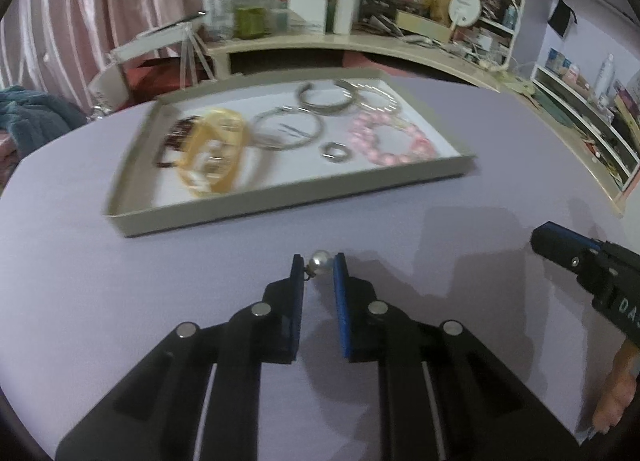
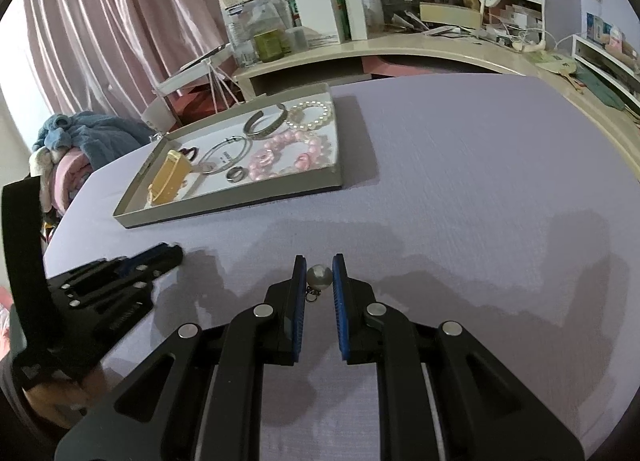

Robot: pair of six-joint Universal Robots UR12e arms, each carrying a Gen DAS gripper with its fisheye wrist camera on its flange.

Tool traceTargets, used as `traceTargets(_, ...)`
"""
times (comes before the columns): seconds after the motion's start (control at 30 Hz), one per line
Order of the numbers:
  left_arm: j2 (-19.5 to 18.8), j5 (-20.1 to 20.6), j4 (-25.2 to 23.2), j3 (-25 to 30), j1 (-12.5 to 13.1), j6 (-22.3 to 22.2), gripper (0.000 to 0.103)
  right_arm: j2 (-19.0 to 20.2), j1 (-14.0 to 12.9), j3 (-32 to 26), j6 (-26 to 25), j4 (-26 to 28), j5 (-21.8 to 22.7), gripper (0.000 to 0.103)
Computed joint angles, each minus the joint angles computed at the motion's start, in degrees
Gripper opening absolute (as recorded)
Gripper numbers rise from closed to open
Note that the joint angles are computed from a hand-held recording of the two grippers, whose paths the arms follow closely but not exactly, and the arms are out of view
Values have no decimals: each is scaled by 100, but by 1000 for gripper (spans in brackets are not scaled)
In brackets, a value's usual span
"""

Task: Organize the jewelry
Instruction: 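Grasp the other pearl earring with the left tool while the right tool holds its pearl, then lower both pearl earrings into the tray and open both tools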

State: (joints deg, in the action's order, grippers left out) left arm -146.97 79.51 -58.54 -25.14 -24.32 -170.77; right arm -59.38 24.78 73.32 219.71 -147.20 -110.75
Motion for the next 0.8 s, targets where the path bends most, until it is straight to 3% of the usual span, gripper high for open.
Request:
traceTargets(0.3,371,-10,448,-542,295,-296,15,274,109,-469,-344,81,176,14)
traceTargets(0.8,538,-382,572,-832,404,-327,15,436,178,-779,-451,330,166,14)
